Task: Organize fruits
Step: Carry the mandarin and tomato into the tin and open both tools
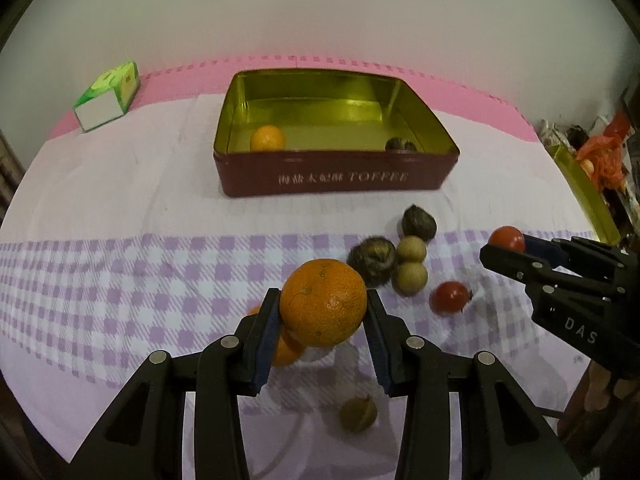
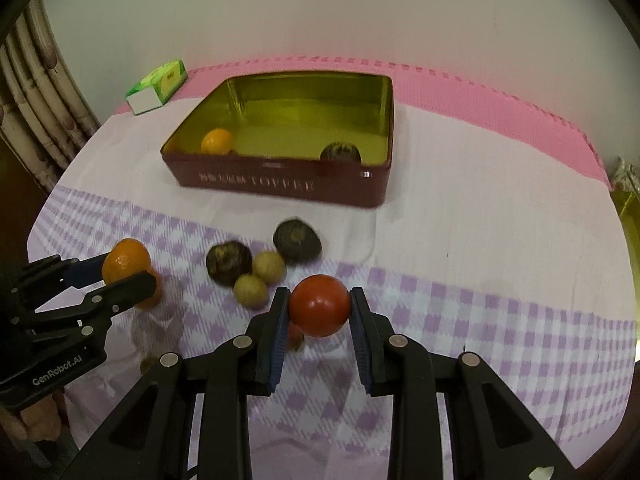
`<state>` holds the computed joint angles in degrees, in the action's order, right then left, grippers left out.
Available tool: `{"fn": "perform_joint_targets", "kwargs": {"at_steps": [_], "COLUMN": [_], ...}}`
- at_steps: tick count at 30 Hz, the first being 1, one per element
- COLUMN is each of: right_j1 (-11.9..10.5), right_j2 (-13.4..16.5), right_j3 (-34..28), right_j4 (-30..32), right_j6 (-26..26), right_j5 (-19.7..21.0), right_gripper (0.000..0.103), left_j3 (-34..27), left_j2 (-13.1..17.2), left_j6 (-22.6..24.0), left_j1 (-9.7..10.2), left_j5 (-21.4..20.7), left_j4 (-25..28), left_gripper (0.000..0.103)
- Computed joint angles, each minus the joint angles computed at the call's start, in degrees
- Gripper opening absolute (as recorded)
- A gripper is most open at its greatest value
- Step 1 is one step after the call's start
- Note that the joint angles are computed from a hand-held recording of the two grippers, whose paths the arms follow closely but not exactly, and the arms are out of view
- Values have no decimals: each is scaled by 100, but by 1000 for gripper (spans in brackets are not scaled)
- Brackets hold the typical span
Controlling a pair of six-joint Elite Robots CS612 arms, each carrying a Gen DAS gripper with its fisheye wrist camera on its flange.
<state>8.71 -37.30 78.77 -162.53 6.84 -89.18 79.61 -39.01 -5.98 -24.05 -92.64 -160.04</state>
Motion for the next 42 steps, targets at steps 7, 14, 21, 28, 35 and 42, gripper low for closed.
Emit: {"fn": "perform_joint_targets", "kwargs": {"at_steps": [7,14,21,28,35,42], "right_j1": [-21,-54,-79,-63,-48,-61], "right_j2": [126,320,537,780,944,1063], "right_j3": [-347,-797,-1208,-1621,-1878,-2057], "right_j4": [-49,36,172,436,673,832], "right_j6": [-125,-119,-59,-32,-92,-67], "right_j5": [-39,-22,-13,-55,-81,-61], "right_gripper": [27,27,27,27,27,27], "left_j3": [-324,-833,-1406,-1772,-2005,-2257], "left_j2": [115,320,617,832,997,1157], "left_j6": [7,1,20,39,128,78], "left_j1": [50,91,164,198,192,180], "left_j5": [77,338,377,425,436,462], "left_j4": [-137,-33,179,487,761,992], "left_gripper": [42,42,42,42,42,42]}}
